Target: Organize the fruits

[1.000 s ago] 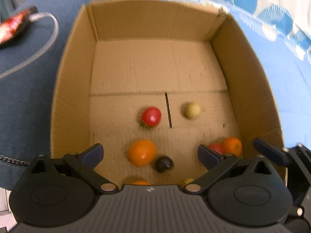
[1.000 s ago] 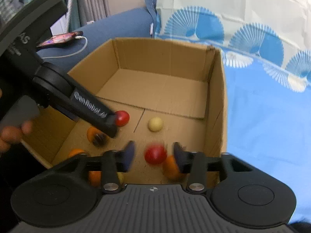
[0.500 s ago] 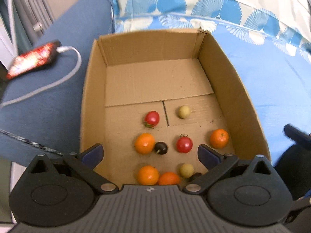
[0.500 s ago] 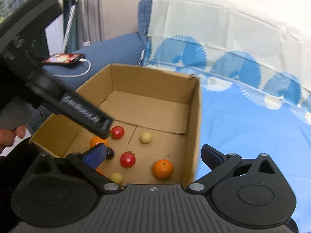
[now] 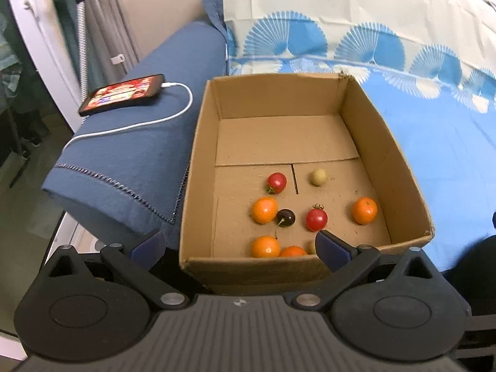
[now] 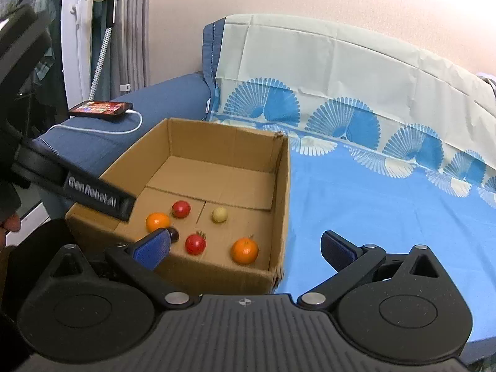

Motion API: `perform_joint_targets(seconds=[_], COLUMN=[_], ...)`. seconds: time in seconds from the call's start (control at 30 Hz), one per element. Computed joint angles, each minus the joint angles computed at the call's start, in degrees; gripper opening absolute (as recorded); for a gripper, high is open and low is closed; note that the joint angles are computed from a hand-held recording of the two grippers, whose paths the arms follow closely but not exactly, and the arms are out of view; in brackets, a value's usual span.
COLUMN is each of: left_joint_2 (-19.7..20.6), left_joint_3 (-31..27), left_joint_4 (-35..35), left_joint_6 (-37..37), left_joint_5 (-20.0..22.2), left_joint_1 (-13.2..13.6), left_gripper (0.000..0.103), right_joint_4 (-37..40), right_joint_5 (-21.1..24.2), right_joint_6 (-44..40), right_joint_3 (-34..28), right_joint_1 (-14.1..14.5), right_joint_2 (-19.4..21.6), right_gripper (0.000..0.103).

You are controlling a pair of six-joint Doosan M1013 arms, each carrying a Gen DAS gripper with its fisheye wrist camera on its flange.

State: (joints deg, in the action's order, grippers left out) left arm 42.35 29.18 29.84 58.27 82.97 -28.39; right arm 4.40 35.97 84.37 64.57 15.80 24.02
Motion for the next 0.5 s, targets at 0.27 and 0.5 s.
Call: perform_joint_targets(seconds=[0.27,0.5], left_joint_2=[-3.28,-4.62], left_joint_3=[4.83,7.19], left_joint_4=[-0.66,-0.38], left_joint_6=[-1.33,-1.28], left_joint_5=[-2.66,-5.02], left_joint_1=[-0.56,-0.81], left_gripper=[0.103,0.103], right_joint_4=[-6.54,-6.30], right_joint_5=[-4.39,-4.97], right_joint_6=[7.54,5.44], right_joint_3=[2.66,3.42], right_joint_1=[0.54,0.92], right_joint_2=[-2.14,-2.76], right_gripper=[0.102,0.102])
